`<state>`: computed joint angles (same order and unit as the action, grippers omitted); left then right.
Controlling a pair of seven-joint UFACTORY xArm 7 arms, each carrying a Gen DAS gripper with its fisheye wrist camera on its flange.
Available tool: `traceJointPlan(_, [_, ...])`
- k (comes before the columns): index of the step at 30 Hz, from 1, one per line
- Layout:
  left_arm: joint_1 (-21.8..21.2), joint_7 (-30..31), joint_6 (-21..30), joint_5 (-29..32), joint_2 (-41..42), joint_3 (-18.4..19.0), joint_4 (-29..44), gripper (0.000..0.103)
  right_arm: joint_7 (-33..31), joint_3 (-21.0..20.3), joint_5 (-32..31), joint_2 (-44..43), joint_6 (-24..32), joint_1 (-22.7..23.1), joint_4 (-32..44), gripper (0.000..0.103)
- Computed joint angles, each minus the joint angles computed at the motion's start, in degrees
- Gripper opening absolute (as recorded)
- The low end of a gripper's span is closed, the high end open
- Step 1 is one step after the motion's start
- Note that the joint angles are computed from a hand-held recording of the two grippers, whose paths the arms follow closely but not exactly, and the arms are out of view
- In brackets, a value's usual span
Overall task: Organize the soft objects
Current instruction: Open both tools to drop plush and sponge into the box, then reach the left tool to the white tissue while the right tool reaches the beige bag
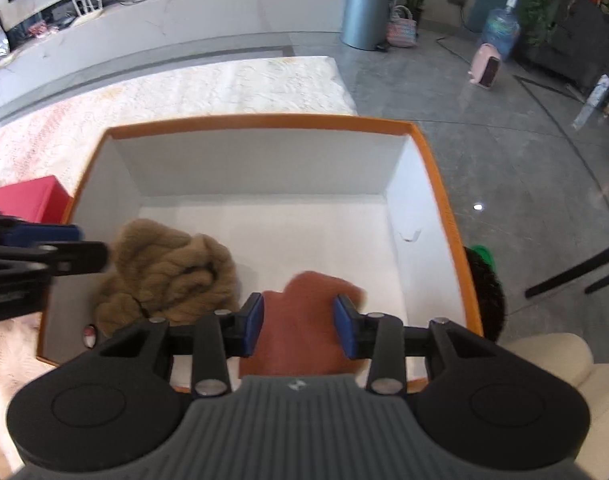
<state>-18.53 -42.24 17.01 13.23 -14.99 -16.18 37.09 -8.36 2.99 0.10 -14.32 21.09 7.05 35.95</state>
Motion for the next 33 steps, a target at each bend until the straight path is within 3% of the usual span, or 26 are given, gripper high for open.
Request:
traceJointPlan(9, [-0.7,0.0,0.9,-1.4,-7.9,-1.1,-4.2,0.036,-2.0,-0.8,3.4,-5.7,2.1,2.4,-2.0,0.039])
traceJointPlan(14, [0.3,-3.6,-0.3,-1.5,-18.0,-3.6,-10.9,0.036,-7.2,-3.2,11.8,-13.5,1.5,9.3,-6.9,0.048])
traceJointPlan(19, [0.1,-7.7,2.9,-2.0,-31.1,-6.7,-18.3,0.036,-7.1,-3.7,19.1,-20.6,-2.0,17.1,-13.1,0.048])
traceJointPlan(23, [-2.2,-11.4,9.4,-2.6,-42.5,-8.4,-23.8,0.036,-2.6,-1.9,22.5,-24.4,-7.2,23.1,-17.9,0.048])
traceJointPlan(27, [-6.2,-15.9,20.5,-3.9,-54.4,-9.1,-28.2,0.036,4.3,0.6,23.9,-26.1,-12.6,29.2,-21.6,0.048])
traceJointPlan(33, [-12.6,-16.3,38.5,-4.6,-70.8,-6.1,-33.9,0.036,11.7,4.1,22.6,-23.2,-19.7,36.3,-23.1,0.048])
